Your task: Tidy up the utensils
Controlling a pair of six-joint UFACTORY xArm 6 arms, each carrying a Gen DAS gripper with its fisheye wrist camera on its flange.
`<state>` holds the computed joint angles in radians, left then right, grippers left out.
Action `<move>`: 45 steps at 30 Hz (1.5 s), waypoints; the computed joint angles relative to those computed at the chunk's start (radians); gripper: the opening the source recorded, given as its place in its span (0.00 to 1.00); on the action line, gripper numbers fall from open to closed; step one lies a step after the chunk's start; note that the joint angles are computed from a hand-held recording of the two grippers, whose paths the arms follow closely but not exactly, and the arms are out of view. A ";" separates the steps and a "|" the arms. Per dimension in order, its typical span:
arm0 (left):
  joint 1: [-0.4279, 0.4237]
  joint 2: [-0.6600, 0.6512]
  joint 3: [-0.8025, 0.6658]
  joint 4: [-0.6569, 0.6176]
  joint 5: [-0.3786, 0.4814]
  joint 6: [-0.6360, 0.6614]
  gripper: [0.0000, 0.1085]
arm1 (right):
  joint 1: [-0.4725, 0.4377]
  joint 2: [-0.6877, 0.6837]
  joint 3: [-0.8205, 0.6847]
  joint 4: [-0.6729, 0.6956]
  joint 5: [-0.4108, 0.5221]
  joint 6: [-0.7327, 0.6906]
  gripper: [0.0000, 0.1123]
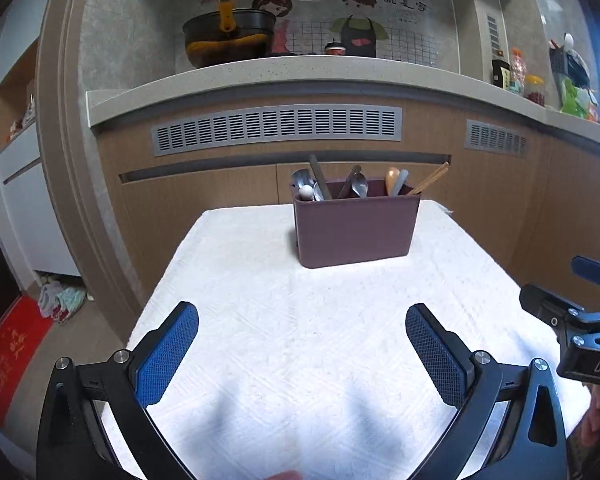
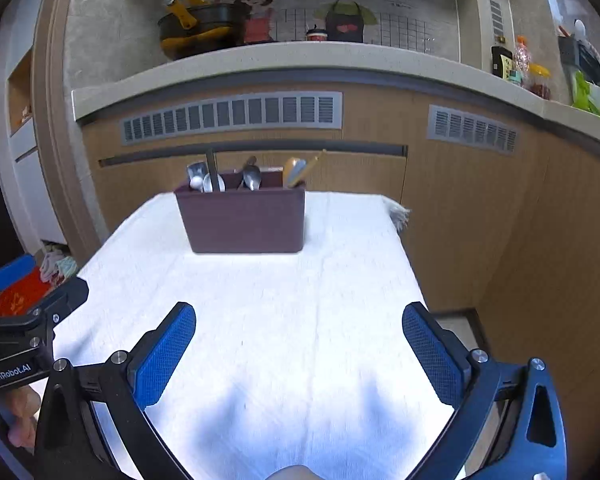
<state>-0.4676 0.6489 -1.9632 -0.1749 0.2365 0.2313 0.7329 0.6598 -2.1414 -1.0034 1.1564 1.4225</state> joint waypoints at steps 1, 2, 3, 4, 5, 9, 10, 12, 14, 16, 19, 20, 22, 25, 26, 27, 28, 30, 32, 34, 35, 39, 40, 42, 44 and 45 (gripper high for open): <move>-0.002 -0.004 0.008 0.007 -0.004 -0.005 0.95 | 0.005 0.003 -0.004 -0.006 0.014 -0.004 0.91; -0.003 -0.010 0.018 0.002 -0.009 0.002 0.95 | 0.010 0.010 -0.015 -0.012 0.033 -0.009 0.91; -0.003 -0.015 0.025 0.003 -0.014 0.002 0.95 | 0.015 0.016 -0.023 -0.017 0.047 -0.013 0.91; -0.004 -0.021 0.037 0.010 -0.025 -0.004 0.95 | 0.017 0.016 -0.024 -0.024 0.051 -0.012 0.91; -0.004 -0.026 0.046 0.016 -0.033 -0.009 0.95 | 0.018 0.013 -0.018 -0.029 0.048 -0.005 0.91; -0.005 -0.026 0.039 0.019 -0.011 -0.007 0.95 | 0.018 0.022 -0.030 -0.031 0.048 -0.022 0.91; -0.006 -0.024 0.036 0.018 -0.004 -0.006 0.95 | 0.018 0.023 -0.031 -0.031 0.048 -0.024 0.91; -0.006 -0.023 0.034 0.030 0.003 -0.016 0.95 | 0.016 0.019 -0.021 -0.024 0.037 -0.020 0.91; -0.006 -0.022 0.032 0.036 0.008 -0.025 0.95 | 0.015 0.017 -0.016 -0.018 0.035 -0.020 0.91; -0.005 -0.019 0.025 0.033 0.017 -0.028 0.95 | 0.013 0.018 -0.016 -0.011 0.034 -0.021 0.91; -0.002 -0.011 0.009 0.022 0.038 -0.029 0.95 | 0.010 0.014 -0.007 -0.005 0.026 -0.017 0.91; -0.001 -0.009 0.005 0.019 0.044 -0.029 0.95 | 0.010 0.012 -0.006 -0.006 0.025 -0.015 0.91; 0.000 -0.006 0.000 0.011 0.049 -0.027 0.95 | 0.011 0.013 -0.006 -0.007 0.027 -0.015 0.91; 0.001 -0.004 -0.002 0.008 0.050 -0.025 0.95 | 0.013 0.016 -0.012 -0.010 0.031 -0.016 0.91; 0.001 -0.004 -0.002 0.008 0.050 -0.025 0.95 | 0.013 0.017 -0.014 -0.009 0.031 -0.016 0.91; 0.001 -0.004 -0.002 0.005 0.050 -0.023 0.95 | 0.013 0.017 -0.014 -0.009 0.031 -0.016 0.91; 0.001 -0.004 -0.002 0.000 0.050 -0.017 0.95 | 0.013 0.018 -0.015 -0.009 0.032 -0.016 0.91; 0.002 -0.004 -0.002 -0.006 0.051 -0.011 0.95 | 0.013 0.018 -0.015 -0.010 0.032 -0.016 0.91; 0.002 -0.004 -0.003 -0.016 0.053 -0.001 0.95 | 0.013 0.018 -0.014 -0.013 0.032 -0.014 0.91; 0.002 -0.004 -0.003 -0.025 0.054 0.008 0.95 | 0.014 0.018 -0.016 -0.015 0.034 -0.015 0.91; 0.002 -0.004 -0.003 -0.029 0.054 0.011 0.95 | 0.014 0.019 -0.018 -0.015 0.034 -0.016 0.91; 0.002 -0.004 -0.004 -0.034 0.058 0.016 0.95 | 0.016 0.021 -0.022 -0.013 0.036 -0.018 0.91; 0.002 -0.002 -0.009 -0.039 0.063 0.020 0.95 | 0.015 0.020 -0.022 -0.013 0.034 -0.018 0.91; 0.002 0.001 -0.016 -0.045 0.069 0.023 0.95 | 0.015 0.022 -0.025 -0.011 0.035 -0.021 0.91; 0.002 0.002 -0.019 -0.048 0.071 0.026 0.95 | 0.014 0.023 -0.028 -0.008 0.036 -0.022 0.91; 0.003 0.002 -0.018 -0.045 0.070 0.023 0.95 | 0.013 0.023 -0.028 -0.008 0.035 -0.021 0.91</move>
